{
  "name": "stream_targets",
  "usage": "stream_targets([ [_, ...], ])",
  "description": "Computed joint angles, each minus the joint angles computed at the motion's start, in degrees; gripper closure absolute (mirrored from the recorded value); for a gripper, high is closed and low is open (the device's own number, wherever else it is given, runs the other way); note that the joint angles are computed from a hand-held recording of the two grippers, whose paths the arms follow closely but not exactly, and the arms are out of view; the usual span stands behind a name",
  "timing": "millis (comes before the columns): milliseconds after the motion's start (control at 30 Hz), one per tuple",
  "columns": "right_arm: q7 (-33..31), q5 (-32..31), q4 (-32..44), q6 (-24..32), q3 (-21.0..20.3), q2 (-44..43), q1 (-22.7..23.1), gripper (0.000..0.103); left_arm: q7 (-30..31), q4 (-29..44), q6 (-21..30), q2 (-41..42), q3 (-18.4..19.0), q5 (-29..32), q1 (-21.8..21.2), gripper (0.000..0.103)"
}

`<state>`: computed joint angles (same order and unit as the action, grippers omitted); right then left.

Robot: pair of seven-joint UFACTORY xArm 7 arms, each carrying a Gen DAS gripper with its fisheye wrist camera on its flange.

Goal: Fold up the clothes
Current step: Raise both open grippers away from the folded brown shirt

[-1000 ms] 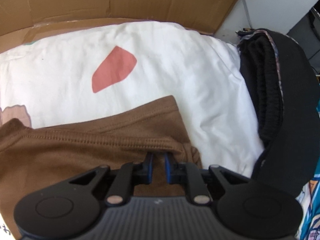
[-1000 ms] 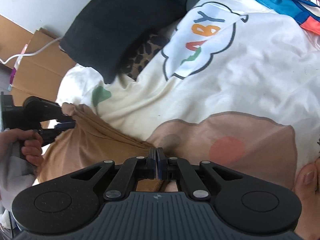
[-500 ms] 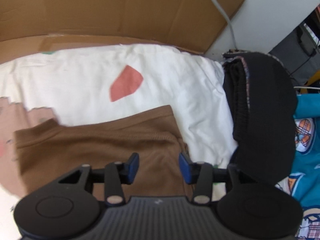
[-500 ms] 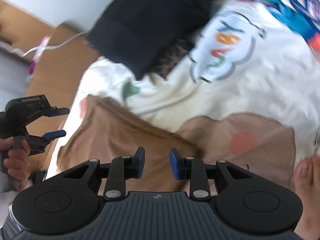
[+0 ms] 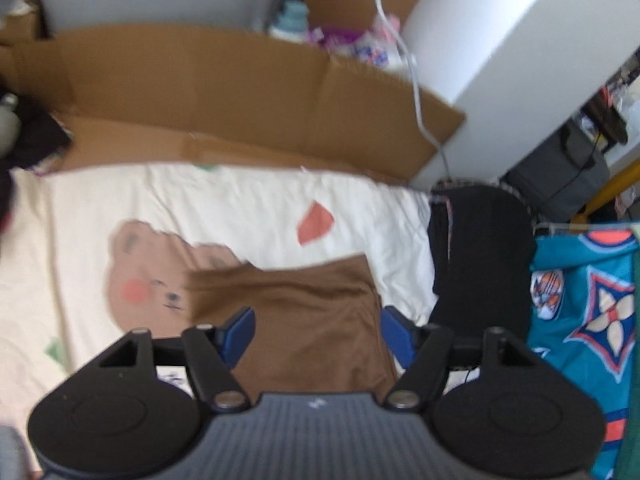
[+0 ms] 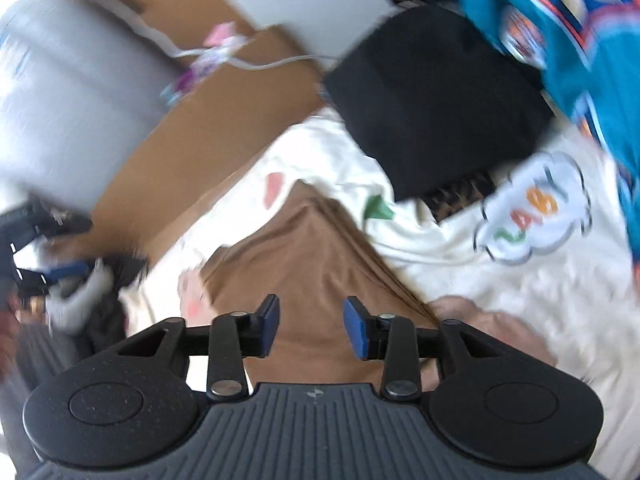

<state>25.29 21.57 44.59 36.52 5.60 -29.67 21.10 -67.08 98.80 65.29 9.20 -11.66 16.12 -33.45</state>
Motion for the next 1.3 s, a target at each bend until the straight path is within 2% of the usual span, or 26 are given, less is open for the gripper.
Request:
stream_targets([
  [167,-3.86,-3.03,8.39,8.71,-0.51,0.19,-0.04,0.058,-1.08,-2.34,4.65,-8.88,-0.77,-1.41,1.73,0.023],
  [367,-9.25,-4.28,19.99,18.43,-0.91,3.47,-1.10,0.057,-0.07,-5.67,11.59,-18.43,-3.33,-3.44,5.20,0.023],
  [500,-12.21,-3.79,26.65,23.38,-1.40,5.94,-2.41,0.054,0.30,-9.46,14.99,-25.60,-4.37,-5.12,8.33,0.023],
  [633,-14.74,-2.77,31.34,26.41,-1.75,8.42,-3.74,0.054,-0.88,-14.06,16.23,-32.75,-5.14,-6.91,11.41,0.023],
  [833,-19.84,0.36,35.62,31.38,-3.06,12.43,-5.09,0.054,-2.86,-22.26,14.11,-40.76,-7.12,-9.87,15.32,0.022],
  [933,-22.68,0.93,37.02,33.17,-2.97,14.97,-5.99,0.054,-3.13,-26.50,11.32,-43.44,-8.23,-11.40,16.43,0.022],
  [1100,-27.29,2.53,35.75,32.21,-2.51,17.79,-7.07,0.054,-5.44,-34.31,4.84,-45.99,-10.18,-13.64,17.05,0.022],
  [1300,-32.90,4.51,34.29,31.55,-1.99,20.39,-7.68,0.054,-10.00,-40.42,0.30,-46.93,-12.84,-14.60,16.03,0.023],
])
